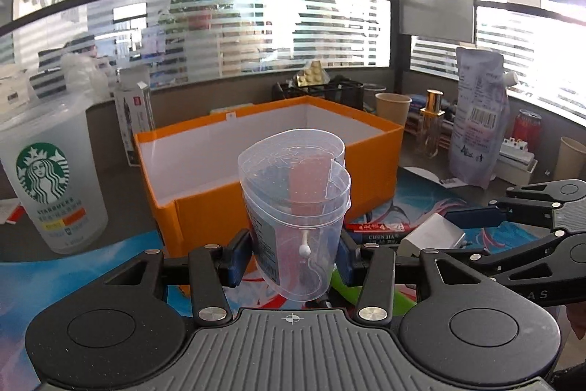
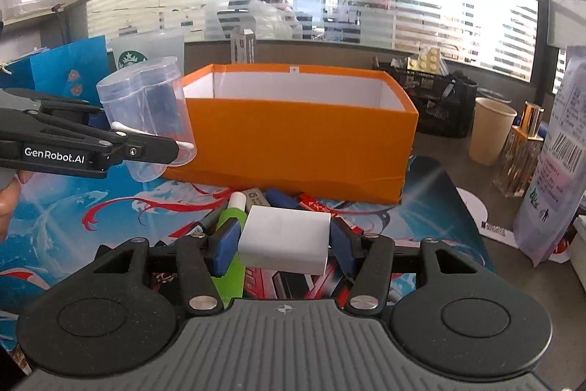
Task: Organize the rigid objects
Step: 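Carry the cups with the left tool while the right tool carries the charger over the box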
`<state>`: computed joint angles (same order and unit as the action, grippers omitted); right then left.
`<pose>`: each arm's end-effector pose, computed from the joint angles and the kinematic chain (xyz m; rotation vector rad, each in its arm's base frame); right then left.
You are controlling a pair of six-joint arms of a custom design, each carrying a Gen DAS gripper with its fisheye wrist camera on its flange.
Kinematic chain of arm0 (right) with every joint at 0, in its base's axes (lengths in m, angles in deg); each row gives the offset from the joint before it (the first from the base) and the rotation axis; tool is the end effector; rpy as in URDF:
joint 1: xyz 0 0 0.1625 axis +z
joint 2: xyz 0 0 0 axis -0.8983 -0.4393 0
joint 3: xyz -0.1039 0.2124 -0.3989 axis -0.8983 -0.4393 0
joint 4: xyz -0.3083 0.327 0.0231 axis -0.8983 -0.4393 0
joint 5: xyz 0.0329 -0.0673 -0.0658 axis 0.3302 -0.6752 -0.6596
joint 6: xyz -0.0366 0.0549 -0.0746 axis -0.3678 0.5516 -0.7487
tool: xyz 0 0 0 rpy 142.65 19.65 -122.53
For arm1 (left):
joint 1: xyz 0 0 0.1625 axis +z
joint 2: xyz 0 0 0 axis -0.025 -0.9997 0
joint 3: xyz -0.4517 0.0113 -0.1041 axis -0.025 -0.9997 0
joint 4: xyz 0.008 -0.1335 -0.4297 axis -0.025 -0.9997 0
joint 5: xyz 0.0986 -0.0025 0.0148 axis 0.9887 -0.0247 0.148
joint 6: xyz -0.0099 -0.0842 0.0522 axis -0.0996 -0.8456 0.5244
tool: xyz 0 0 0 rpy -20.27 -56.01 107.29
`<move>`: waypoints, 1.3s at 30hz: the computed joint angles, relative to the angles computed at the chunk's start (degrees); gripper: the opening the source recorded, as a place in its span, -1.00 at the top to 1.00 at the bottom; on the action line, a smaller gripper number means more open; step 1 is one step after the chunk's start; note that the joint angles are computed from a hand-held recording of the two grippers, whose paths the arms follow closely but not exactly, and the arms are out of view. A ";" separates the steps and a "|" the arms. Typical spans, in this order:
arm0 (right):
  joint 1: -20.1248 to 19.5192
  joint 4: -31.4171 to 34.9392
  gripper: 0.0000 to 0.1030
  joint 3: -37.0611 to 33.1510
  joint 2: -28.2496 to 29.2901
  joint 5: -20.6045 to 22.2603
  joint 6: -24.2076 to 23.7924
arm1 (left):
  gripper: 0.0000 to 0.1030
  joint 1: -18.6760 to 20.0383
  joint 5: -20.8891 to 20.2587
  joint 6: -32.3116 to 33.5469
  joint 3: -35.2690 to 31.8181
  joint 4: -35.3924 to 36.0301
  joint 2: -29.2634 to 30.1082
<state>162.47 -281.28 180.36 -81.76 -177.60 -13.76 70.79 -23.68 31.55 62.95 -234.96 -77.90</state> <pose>0.2057 -0.5032 -0.0908 1.2780 -2.3330 0.9820 0.0304 -0.4564 0.2126 0.6551 2.1053 -1.1962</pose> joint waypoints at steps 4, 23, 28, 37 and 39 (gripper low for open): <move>0.25 0.02 0.01 0.06 -0.44 0.53 -0.33 | 0.12 -0.45 0.75 -0.22 0.03 -0.03 -0.27; 2.53 0.25 0.01 -2.86 -2.66 5.37 -1.32 | 0.12 -3.09 4.07 3.71 -2.70 -1.64 -1.38; 2.72 0.88 0.01 -4.22 -2.77 6.28 -1.07 | 0.12 -2.60 4.22 4.27 -4.36 -1.30 -1.19; 4.23 3.91 0.01 -10.23 -1.90 7.00 -0.81 | 0.12 -0.05 3.74 3.33 -10.29 2.66 -0.62; 4.53 4.65 0.01 -11.62 -1.55 7.14 -0.73 | 0.12 0.67 3.63 2.88 -11.77 3.90 -0.41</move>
<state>167.00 -276.62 168.74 -83.31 -170.46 -14.49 71.46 -20.05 34.44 51.18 -231.06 -78.30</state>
